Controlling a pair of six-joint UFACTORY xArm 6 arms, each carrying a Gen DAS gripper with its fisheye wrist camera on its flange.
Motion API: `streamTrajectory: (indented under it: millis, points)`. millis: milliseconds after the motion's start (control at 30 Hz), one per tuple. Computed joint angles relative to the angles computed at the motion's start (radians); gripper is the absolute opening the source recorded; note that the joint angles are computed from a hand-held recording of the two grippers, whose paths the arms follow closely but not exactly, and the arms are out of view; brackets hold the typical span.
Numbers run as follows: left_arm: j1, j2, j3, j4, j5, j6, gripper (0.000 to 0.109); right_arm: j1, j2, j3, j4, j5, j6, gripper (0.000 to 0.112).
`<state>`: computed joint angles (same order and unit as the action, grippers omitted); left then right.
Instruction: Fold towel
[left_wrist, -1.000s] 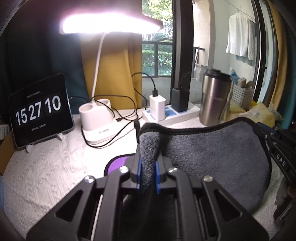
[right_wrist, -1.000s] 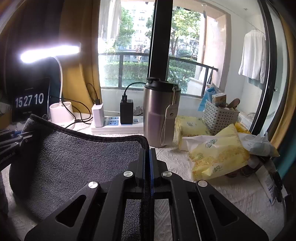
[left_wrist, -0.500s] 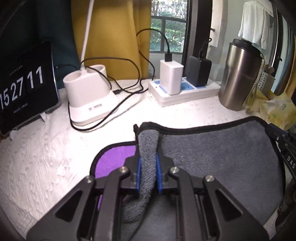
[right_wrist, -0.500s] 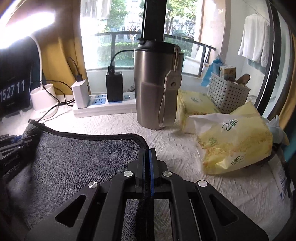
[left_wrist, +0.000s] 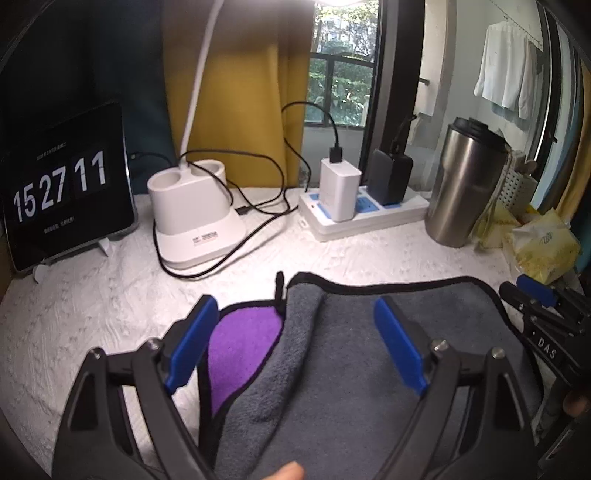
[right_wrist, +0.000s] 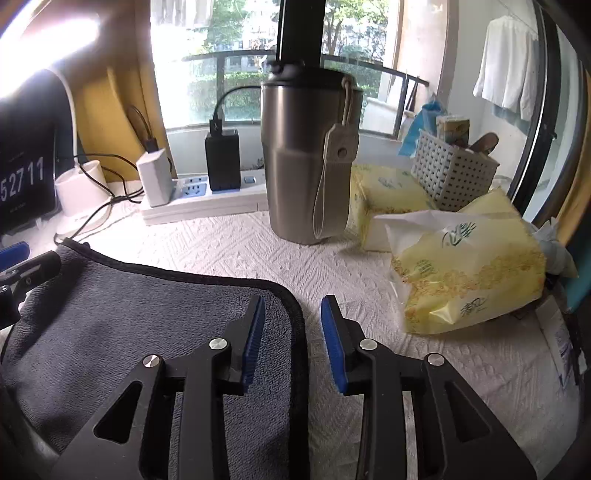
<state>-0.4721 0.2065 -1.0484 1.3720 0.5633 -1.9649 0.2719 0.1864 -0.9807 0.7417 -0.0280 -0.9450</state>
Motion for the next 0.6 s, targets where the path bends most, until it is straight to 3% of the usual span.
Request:
streamTrajectory:
  millis: [233,600]
  points:
    - [-0.056,-0.080,0.057,0.003,0.056,-0.022,0.088,0.025,-0.091,0.049,0.202,-0.007,-0.193,0.037]
    - [-0.126,-0.200,0.145,0.010,0.139,-0.059,0.088,0.043,-0.229,0.152,0.314,-0.008,-0.305,0.037]
